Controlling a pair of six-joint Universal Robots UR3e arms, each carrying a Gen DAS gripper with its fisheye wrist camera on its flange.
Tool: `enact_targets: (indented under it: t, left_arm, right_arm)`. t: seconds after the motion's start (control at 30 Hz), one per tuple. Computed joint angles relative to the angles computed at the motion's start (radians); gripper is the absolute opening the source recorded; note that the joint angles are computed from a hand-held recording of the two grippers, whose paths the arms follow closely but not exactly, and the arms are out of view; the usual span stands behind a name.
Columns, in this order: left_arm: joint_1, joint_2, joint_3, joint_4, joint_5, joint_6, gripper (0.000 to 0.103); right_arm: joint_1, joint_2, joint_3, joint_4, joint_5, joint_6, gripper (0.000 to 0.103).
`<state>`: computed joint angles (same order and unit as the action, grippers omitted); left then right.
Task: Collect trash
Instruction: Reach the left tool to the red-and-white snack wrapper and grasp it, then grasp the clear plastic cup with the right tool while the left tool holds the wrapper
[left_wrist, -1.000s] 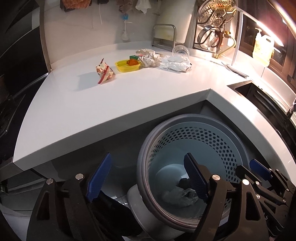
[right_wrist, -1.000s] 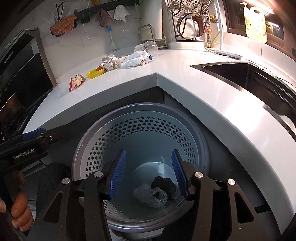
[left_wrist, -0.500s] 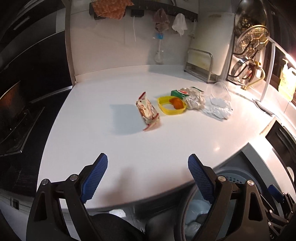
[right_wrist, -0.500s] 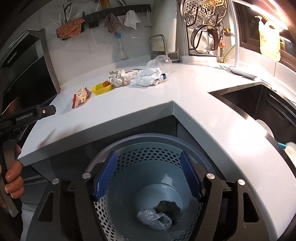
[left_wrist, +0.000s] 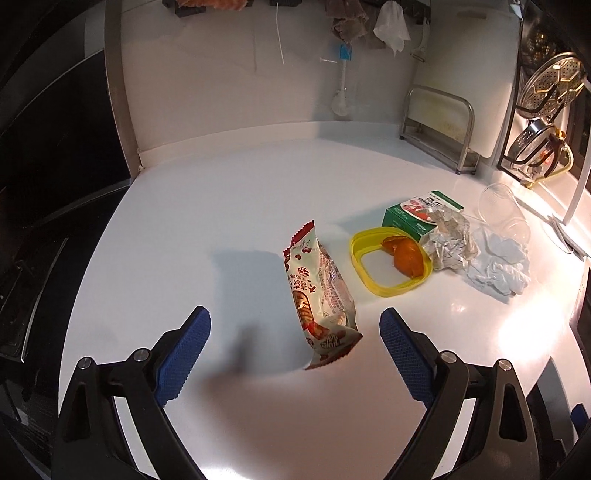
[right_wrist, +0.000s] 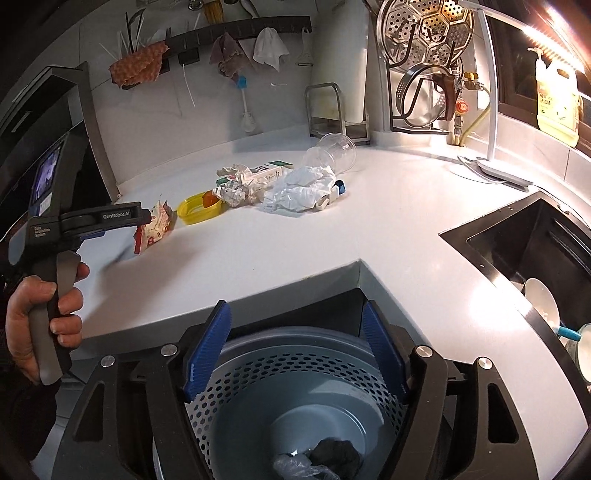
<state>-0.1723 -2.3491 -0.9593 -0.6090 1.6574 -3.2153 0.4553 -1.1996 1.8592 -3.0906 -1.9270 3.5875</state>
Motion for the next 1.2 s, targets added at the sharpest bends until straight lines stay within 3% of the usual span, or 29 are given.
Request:
enact_targets:
  t: [0.23, 0.37, 0.53, 0.63, 0.87, 1.2]
  left_arm:
    - [0.015, -0.171, 0.334, -0.271, -0.032, -0.012, 0.084]
    - [0.027, -0.262, 0.521, -0.427, -0.065, -0.008, 0.066]
    - [0.021, -0.236, 0.454, -0.361, -0.058, 0.019, 0.035]
    - [0.027, -0.208, 0.394, -0.312, -0.078, 0.025, 0.03]
    - [0.024, -0.154, 0.27, -0.148, -0.055, 0.041, 0.03]
    - [0.011, -0.218, 0.374, -0.087, -0.029, 0.072, 0.03]
  right_arm:
    - [-0.033, 0.039, -0.09, 0.024, 0.017, -0.043, 0.07]
    - [-0.041, 0.063, -0.144, 0.036, 0.027, -0.064, 0.07]
    - [-0.058, 0.093, -0.209, 0.066, 0.04, -0.086, 0.07]
    - [-0.076, 0.108, -0.242, 0.088, 0.052, -0.1, 0.07]
    - [-0.128, 0.144, -0.349, 0.168, 0.074, -0.11, 0.071]
    - [-0.209, 0.269, -0.627, 0.335, 0.083, -0.106, 0.074]
